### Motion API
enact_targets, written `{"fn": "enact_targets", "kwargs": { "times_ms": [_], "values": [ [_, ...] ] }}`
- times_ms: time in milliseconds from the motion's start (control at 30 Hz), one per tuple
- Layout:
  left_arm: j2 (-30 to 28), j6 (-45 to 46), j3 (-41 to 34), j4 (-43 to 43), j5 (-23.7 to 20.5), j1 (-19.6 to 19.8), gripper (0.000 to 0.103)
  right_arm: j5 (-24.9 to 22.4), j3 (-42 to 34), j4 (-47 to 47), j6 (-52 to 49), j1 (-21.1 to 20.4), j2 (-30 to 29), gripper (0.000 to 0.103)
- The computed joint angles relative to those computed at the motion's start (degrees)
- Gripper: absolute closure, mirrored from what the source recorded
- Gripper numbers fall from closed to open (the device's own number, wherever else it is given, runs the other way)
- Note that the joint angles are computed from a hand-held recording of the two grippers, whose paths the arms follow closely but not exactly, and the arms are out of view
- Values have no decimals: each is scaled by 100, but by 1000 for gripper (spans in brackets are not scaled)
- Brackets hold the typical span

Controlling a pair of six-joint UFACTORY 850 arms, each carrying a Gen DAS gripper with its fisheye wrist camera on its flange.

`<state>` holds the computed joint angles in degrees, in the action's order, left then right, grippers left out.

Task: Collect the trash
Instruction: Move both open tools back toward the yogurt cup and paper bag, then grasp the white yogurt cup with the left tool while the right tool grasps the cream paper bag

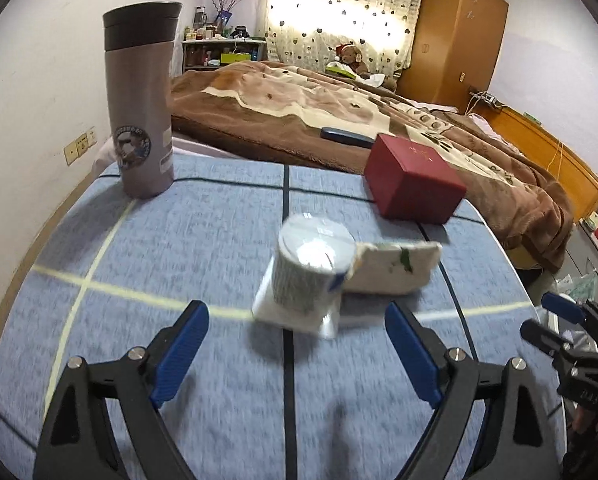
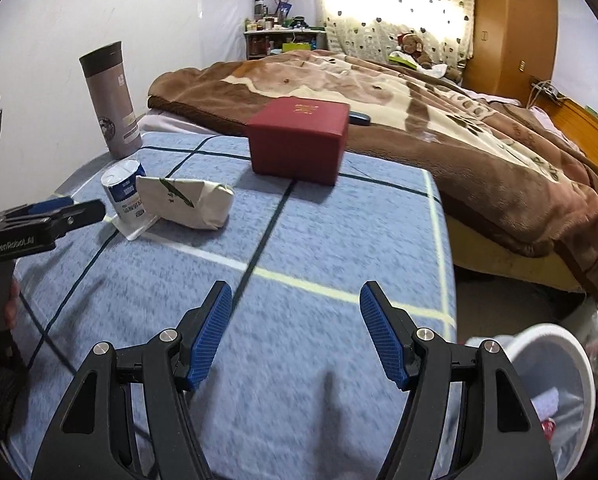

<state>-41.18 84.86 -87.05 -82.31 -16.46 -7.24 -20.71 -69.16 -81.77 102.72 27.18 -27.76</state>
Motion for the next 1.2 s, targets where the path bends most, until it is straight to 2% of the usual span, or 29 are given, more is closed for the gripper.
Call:
{"fn": "enact_targets", "kwargs": {
  "times_ms": [233,400,700,767,833,933,1067,1200],
  "values": [
    [-490,-1525,-718,1457,-119,-20,12,48,-430,556,-649,-21,-318,35],
    [-736,-1521,-1071,1220,-292,51,13,22,-591,882,-987,-36,-444,35],
    [-950,-1879,-1387,1592,-641,101,36,58,-793,1123,-1314,-21,-593,35],
    [-935,-1939,-1375,1716,-638,116,44,142,-813,997,-1246,-17,-609,35],
    [-915,-1998,-1352,1859,-601,130,44,212,-827,871,-1199,-5,-619,35],
    [-847,-1956,-1260,1947,-508,165,50,302,-881,746,-1232,16,-639,35],
    [-749,-1953,-1123,2074,-426,248,50,797,-895,520,-822,-100,-602,35],
    [-627,-1772,-926,1920,-492,357,50,944,-1135,576,-551,-181,-744,35]
  ]
}}
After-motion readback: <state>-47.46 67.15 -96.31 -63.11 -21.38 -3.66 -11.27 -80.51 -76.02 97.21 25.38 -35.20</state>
